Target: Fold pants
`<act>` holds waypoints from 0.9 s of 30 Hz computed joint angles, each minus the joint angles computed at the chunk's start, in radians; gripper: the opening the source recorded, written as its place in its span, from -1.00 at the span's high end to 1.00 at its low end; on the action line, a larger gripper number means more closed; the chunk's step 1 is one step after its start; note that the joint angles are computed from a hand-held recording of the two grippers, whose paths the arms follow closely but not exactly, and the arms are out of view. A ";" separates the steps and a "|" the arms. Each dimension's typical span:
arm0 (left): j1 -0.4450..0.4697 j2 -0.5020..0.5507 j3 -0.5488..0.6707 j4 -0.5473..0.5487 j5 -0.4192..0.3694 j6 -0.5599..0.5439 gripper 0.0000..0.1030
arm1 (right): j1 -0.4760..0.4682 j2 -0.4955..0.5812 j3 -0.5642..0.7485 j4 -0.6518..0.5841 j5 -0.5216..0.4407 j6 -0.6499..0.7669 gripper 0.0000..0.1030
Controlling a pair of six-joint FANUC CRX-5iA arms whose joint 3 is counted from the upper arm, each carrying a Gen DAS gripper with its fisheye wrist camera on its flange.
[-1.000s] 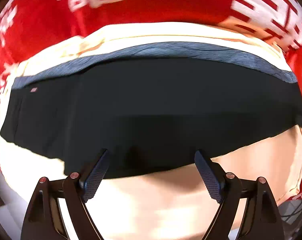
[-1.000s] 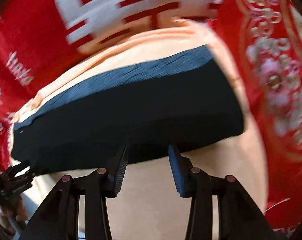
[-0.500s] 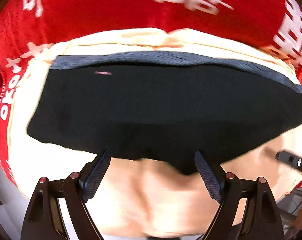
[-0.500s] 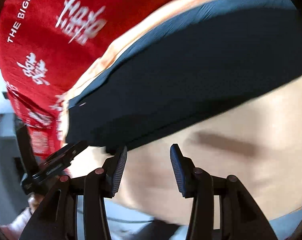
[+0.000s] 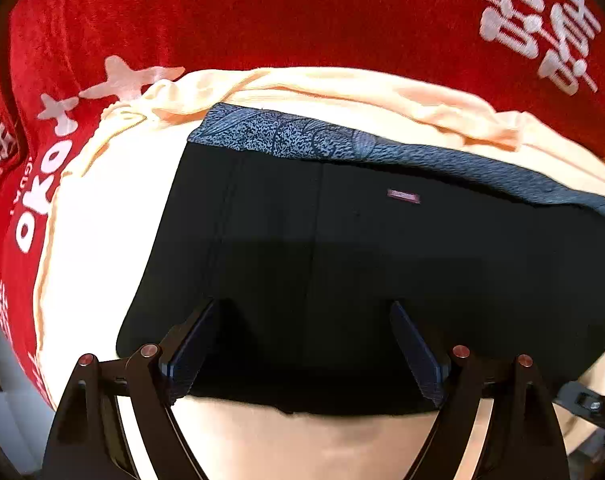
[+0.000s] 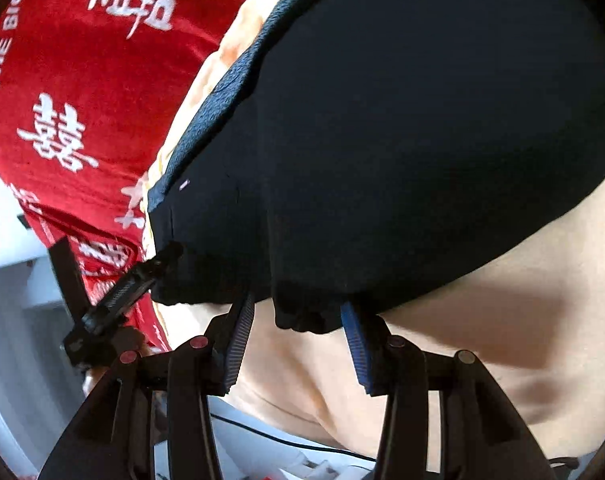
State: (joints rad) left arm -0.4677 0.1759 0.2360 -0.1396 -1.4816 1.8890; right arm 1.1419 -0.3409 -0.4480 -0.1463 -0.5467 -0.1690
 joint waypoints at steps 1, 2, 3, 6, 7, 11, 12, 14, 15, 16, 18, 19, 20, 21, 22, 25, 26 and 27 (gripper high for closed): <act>-0.003 0.004 -0.001 -0.009 0.002 -0.011 -0.69 | -0.018 0.011 0.014 -0.035 -0.003 0.035 0.00; -0.005 0.005 -0.005 -0.013 0.008 -0.030 -0.69 | -0.035 0.022 0.033 -0.071 -0.019 0.076 0.00; -0.007 0.002 -0.010 -0.015 0.014 -0.048 -0.69 | -0.056 0.035 0.057 -0.108 -0.038 0.125 0.09; 0.010 -0.008 -0.027 0.010 0.022 -0.125 -0.69 | -0.081 0.055 0.119 -0.081 -0.127 0.186 0.81; 0.016 -0.014 -0.035 0.018 0.026 -0.145 -0.70 | -0.063 0.040 0.111 -0.036 -0.123 0.150 0.82; 0.015 -0.052 -0.083 0.013 0.055 -0.234 -0.70 | 0.017 0.031 0.097 0.050 -0.180 0.038 0.86; 0.019 -0.064 -0.100 0.016 0.069 -0.249 -0.70 | 0.033 0.033 0.089 0.047 -0.187 0.016 0.87; 0.018 -0.083 -0.125 0.013 0.089 -0.258 -0.75 | 0.073 0.013 0.034 0.076 -0.143 -0.086 0.88; 0.015 -0.085 -0.128 0.004 0.088 -0.255 -0.83 | 0.084 0.001 0.016 0.090 -0.126 -0.124 0.87; 0.024 -0.088 -0.134 0.016 0.086 -0.248 -0.83 | 0.086 -0.005 0.018 0.087 -0.129 -0.125 0.87; 0.032 -0.082 -0.122 0.023 0.066 -0.238 -0.83 | 0.065 -0.012 0.067 0.026 -0.211 -0.030 0.85; 0.025 -0.074 -0.101 0.013 0.041 -0.224 -0.82 | 0.057 -0.026 0.082 0.022 -0.245 0.007 0.85; 0.016 -0.068 -0.081 0.004 0.018 -0.208 -0.82 | 0.049 -0.034 0.100 0.031 -0.294 0.035 0.80; 0.009 -0.069 -0.070 0.009 0.013 -0.197 -0.82 | 0.038 -0.035 0.130 0.067 -0.375 0.064 0.64; 0.004 -0.072 -0.063 0.031 0.022 -0.189 -0.82 | 0.030 -0.028 0.149 0.092 -0.422 0.081 0.56; -0.024 -0.060 -0.052 0.135 0.070 -0.156 -0.82 | -0.040 0.002 0.205 0.150 -0.570 0.176 0.35; -0.044 -0.043 -0.042 0.163 0.088 -0.150 -0.82 | -0.081 0.018 0.217 0.134 -0.594 0.222 0.35; -0.074 -0.019 -0.027 0.179 0.107 -0.139 -0.82 | -0.119 0.033 0.223 0.107 -0.607 0.265 0.35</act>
State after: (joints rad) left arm -0.5417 0.1570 0.2088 0.0390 -1.3744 1.7497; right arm 1.0234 -0.3079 -0.2253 -0.0396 -1.1538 0.0964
